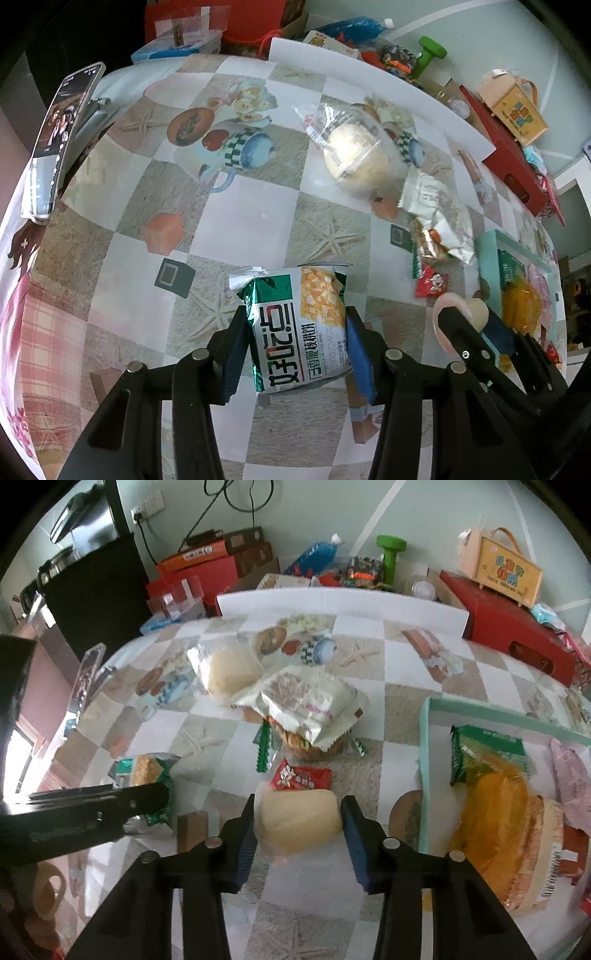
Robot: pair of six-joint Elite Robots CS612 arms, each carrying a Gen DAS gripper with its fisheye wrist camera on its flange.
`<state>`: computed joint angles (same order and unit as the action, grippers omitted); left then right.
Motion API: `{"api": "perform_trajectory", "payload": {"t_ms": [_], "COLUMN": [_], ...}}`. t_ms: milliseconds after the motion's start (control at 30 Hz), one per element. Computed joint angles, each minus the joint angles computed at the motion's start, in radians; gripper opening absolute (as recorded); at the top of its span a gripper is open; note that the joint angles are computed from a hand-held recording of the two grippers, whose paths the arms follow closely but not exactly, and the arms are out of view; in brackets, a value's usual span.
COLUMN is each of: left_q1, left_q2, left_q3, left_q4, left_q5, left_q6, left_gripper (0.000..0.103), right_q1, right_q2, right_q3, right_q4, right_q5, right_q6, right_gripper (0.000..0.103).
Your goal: Organize snacks
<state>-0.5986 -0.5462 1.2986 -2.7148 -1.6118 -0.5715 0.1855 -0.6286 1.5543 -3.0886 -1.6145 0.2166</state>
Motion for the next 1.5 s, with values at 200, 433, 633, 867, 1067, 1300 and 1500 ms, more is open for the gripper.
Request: {"api": "perform_trajectory", "payload": {"t_ms": [200, 433, 633, 867, 1067, 1300, 1500], "left_q1": [-0.002, -0.002, -0.006, -0.016, -0.033, -0.065, -0.096], "left_q2": [-0.016, -0.034, -0.040, -0.055, -0.065, -0.063, -0.054], "left_q3": [0.020, 0.041, 0.046, 0.067, 0.078, 0.074, 0.059], "left_q4": [-0.051, -0.096, -0.114, -0.200, -0.286, -0.345, -0.338], "left_q5": [0.008, 0.017, 0.024, 0.035, 0.007, -0.032, -0.085], "left_q6": [0.001, 0.005, 0.009, 0.027, 0.064, 0.143, 0.221], "left_gripper": [0.051, 0.051, 0.051, 0.051, 0.051, 0.051, 0.051], "right_q1": [0.000, 0.001, -0.001, -0.014, -0.041, -0.080, -0.116], "right_q2": [-0.019, -0.035, -0.043, -0.060, -0.093, -0.141, -0.182], "right_q3": [0.020, 0.044, 0.054, 0.083, 0.138, 0.221, 0.296], "right_q4": [-0.038, -0.098, -0.119, -0.165, -0.219, -0.286, -0.310], "right_q5": [0.000, -0.001, 0.001, -0.008, -0.081, -0.197, -0.278], "right_q6": [0.010, 0.013, 0.016, 0.047, 0.113, 0.196, 0.290], "right_gripper": [0.039, 0.039, 0.039, 0.039, 0.039, 0.039, 0.039]}}
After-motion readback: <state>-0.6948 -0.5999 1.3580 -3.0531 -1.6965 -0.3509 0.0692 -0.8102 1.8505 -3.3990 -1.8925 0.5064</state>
